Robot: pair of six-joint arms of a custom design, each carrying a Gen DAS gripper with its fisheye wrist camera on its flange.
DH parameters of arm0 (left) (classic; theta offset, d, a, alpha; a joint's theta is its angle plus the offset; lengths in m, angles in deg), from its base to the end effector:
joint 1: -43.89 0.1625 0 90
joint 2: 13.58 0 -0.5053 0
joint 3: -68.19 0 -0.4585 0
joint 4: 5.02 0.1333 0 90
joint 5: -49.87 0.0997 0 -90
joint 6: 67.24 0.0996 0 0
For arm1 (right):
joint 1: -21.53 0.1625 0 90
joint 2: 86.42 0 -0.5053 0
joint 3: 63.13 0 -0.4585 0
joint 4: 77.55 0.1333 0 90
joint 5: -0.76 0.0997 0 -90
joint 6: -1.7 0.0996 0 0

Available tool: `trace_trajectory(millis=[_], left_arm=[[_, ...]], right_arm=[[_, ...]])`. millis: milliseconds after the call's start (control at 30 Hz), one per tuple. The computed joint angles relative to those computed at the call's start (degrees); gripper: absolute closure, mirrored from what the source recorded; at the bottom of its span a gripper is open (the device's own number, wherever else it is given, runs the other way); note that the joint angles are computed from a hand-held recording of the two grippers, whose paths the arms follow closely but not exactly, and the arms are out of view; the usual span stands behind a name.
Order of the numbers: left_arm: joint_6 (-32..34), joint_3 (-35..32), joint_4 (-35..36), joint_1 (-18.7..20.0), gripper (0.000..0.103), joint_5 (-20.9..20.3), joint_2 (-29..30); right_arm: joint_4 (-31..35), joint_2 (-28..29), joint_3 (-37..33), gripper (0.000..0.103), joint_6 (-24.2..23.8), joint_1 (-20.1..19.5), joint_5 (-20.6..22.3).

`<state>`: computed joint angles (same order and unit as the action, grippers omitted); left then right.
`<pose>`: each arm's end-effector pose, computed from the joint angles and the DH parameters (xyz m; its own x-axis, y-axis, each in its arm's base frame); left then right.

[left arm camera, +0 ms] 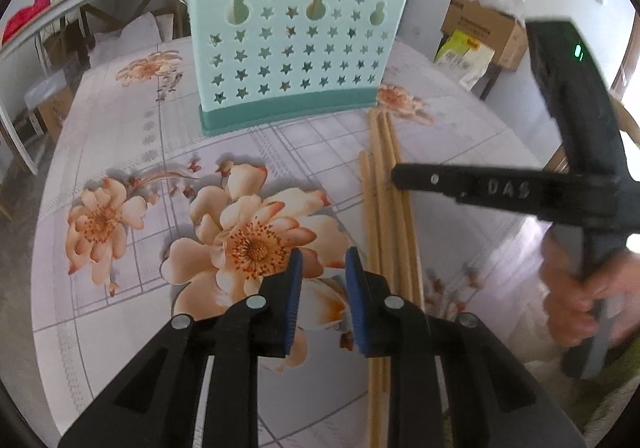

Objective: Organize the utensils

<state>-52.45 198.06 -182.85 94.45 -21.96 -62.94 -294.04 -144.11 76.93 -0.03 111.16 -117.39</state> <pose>-0.2006 -0.5026 0.0125 -0.5730 0.7495 -0.3316 0.8030 0.5944 -0.0442 0.0833 -0.4642 0.1415 -0.8793 0.3123 0.3595 -0.0219 0.7276 -0.6856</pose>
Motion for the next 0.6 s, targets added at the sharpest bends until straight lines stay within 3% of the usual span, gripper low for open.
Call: trace_trajectory(millis=[133,400,600], left_arm=[[-0.4,-0.6,1.6,0.6,0.082,-2.7,-0.5],[0.7,-1.0,1.8,-0.4,0.082,-1.4,1.2],[1.4,-1.4,1.6,-1.0,0.082,-0.9,2.0]], right_arm=[[0.0,-1.4,1.3,0.093,-0.1,-0.7,0.6],[-0.1,-2.8,2.8,0.096,-0.4,-1.3,0.6],[-0.3,-4.1,4.0,0.096,-0.1,-2.6,2.8]])
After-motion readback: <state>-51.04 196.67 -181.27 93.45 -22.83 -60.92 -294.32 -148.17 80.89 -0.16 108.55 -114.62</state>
